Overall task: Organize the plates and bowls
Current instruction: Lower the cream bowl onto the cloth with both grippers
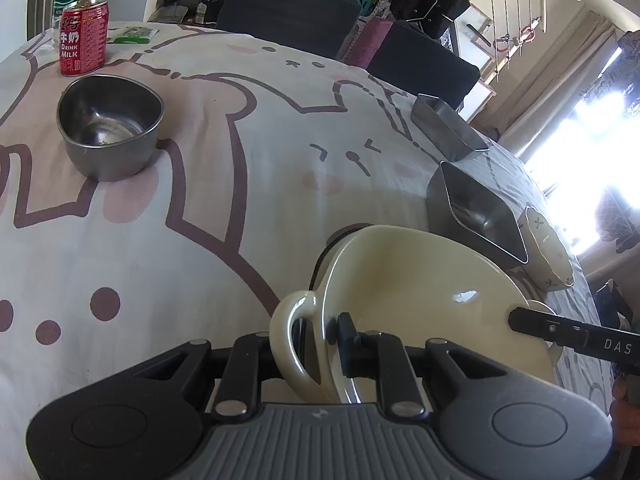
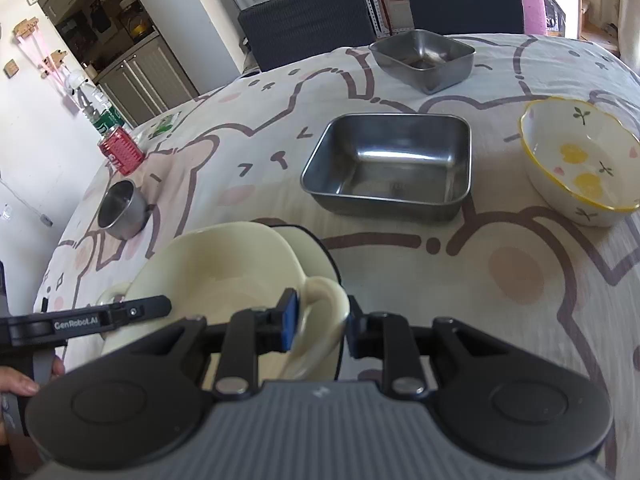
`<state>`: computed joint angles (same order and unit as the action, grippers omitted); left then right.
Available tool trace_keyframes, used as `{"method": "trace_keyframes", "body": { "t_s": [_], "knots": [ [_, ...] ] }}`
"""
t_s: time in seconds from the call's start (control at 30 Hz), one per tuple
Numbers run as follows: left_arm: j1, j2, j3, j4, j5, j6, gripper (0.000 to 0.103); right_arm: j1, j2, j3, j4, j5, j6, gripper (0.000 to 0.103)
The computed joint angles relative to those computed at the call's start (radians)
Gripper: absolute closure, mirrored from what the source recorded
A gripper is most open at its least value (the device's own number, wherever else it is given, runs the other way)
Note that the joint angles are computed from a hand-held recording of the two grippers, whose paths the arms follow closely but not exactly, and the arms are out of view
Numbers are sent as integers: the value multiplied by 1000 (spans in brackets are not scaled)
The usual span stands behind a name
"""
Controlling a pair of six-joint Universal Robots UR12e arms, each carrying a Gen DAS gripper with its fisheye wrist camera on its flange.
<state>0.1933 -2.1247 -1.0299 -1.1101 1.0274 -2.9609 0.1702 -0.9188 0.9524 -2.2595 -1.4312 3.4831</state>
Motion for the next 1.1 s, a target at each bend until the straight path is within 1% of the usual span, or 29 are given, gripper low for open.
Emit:
{"method": "trace_keyframes", "body": {
  "t_s": [0.27, 0.47, 0.53, 0.63, 0.7, 0.93, 1.1],
  "knots": [
    [-1, -3, 8, -17, 0, 9, 81, -9, 0, -2, 22, 35, 41, 74],
    [-3, -3, 10, -20, 6, 21, 80, -12, 7, -20, 53, 48, 34, 74],
    [-3, -3, 11, -22, 8, 29, 80, -11, 10, -29, 67, 43, 22, 73],
    [-7, -1, 9, -17, 21, 51, 79, 2, 23, -63, 118, -12, -56, 70],
    [-6, -1, 10, -19, 19, 48, 79, 7, 23, -63, 116, -34, -92, 69],
    [-8, -1, 11, -24, 24, 55, 79, 4, 21, -59, 115, -32, -94, 69],
    [-10, -6, 30, -55, 37, 57, 78, 4, 18, -53, 106, -28, -95, 69]
  ]
}}
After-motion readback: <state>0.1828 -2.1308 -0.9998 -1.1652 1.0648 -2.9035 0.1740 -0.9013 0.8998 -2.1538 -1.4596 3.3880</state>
